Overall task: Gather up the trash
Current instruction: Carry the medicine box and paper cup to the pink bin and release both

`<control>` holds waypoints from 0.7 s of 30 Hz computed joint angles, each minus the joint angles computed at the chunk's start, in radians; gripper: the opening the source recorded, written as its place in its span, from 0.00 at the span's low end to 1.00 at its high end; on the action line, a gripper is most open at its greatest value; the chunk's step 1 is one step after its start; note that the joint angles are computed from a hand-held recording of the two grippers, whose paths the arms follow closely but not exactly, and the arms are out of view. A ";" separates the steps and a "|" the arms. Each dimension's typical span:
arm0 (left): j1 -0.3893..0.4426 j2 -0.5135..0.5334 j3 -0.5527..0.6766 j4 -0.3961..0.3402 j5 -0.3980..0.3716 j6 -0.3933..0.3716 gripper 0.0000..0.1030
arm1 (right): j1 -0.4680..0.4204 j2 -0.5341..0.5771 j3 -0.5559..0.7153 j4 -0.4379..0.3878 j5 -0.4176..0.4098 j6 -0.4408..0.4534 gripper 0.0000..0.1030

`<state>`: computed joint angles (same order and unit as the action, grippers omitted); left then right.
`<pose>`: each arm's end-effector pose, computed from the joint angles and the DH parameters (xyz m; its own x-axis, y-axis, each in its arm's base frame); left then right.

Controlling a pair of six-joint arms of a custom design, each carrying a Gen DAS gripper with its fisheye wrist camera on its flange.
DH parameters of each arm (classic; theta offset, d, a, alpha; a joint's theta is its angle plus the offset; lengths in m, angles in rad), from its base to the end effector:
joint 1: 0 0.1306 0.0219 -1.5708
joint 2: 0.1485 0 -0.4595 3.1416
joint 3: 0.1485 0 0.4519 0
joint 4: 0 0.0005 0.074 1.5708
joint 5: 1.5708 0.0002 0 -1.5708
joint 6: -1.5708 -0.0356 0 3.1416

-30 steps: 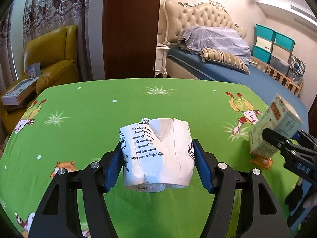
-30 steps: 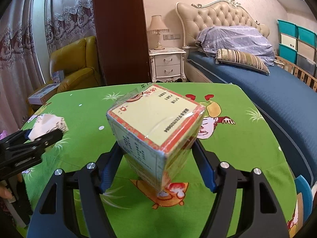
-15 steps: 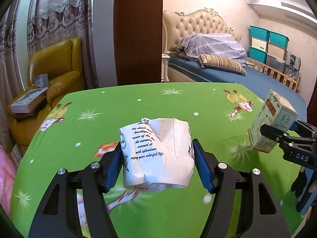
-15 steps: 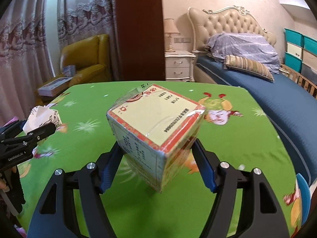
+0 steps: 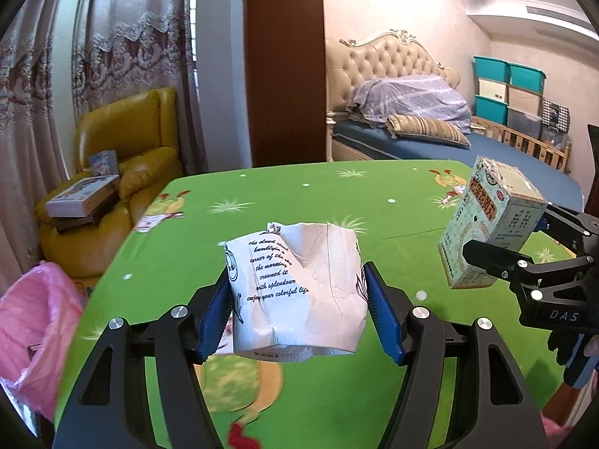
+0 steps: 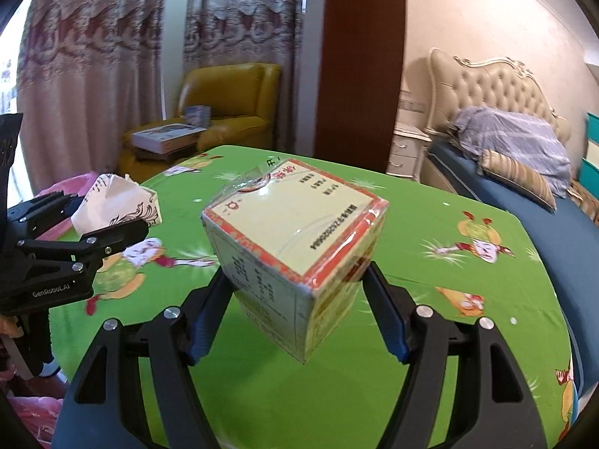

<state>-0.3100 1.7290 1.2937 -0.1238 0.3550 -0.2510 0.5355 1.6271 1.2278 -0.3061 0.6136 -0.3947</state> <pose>0.6259 -0.2140 0.3210 -0.3486 0.3562 -0.8670 0.6744 0.7377 0.0320 0.5354 0.2932 0.3378 -0.5302 0.0510 -0.8464 0.1774 0.9828 -0.0519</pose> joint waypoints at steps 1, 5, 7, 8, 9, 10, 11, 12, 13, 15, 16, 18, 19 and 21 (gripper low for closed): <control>0.009 -0.007 -0.008 0.001 0.005 0.000 0.61 | 0.005 0.006 0.012 -0.007 -0.001 0.005 0.67; 0.037 -0.033 -0.041 0.014 0.022 -0.013 0.61 | 0.021 0.028 0.046 -0.018 -0.008 0.022 0.67; 0.049 -0.045 -0.056 0.017 0.033 -0.022 0.61 | 0.028 0.037 0.057 -0.023 -0.009 0.027 0.67; 0.054 -0.051 -0.064 0.020 0.038 -0.026 0.61 | 0.031 0.042 0.064 -0.026 -0.013 0.027 0.67; 0.059 -0.055 -0.070 0.023 0.039 -0.031 0.61 | 0.033 0.047 0.071 -0.029 -0.020 0.028 0.67; 0.065 -0.059 -0.076 0.028 0.039 -0.034 0.61 | 0.032 0.052 0.077 -0.031 -0.028 0.031 0.67; 0.071 -0.061 -0.080 0.029 0.039 -0.034 0.61 | 0.034 0.058 0.083 -0.032 -0.030 0.033 0.67; 0.076 -0.061 -0.080 0.028 0.040 -0.032 0.61 | 0.037 0.064 0.089 -0.032 -0.031 0.036 0.67; 0.082 -0.062 -0.082 0.028 0.039 -0.028 0.61 | 0.041 0.071 0.097 -0.036 -0.032 0.038 0.67; 0.095 -0.060 -0.085 0.028 0.034 -0.023 0.61 | 0.045 0.081 0.109 -0.040 -0.041 0.043 0.67; 0.098 -0.058 -0.083 0.026 0.030 -0.021 0.61 | 0.047 0.085 0.115 -0.041 -0.042 0.046 0.67; 0.107 -0.059 -0.087 0.026 0.025 -0.020 0.61 | 0.051 0.093 0.126 -0.042 -0.043 0.050 0.67; 0.112 -0.060 -0.091 0.029 0.023 -0.019 0.61 | 0.053 0.097 0.130 -0.042 -0.046 0.050 0.67; 0.118 -0.059 -0.093 0.030 0.018 -0.018 0.61 | 0.055 0.103 0.136 -0.041 -0.053 0.051 0.67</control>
<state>-0.1918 1.6700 1.2003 -0.0933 0.3726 -0.2695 0.5908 1.7298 1.3638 -0.3476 0.5609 -0.3435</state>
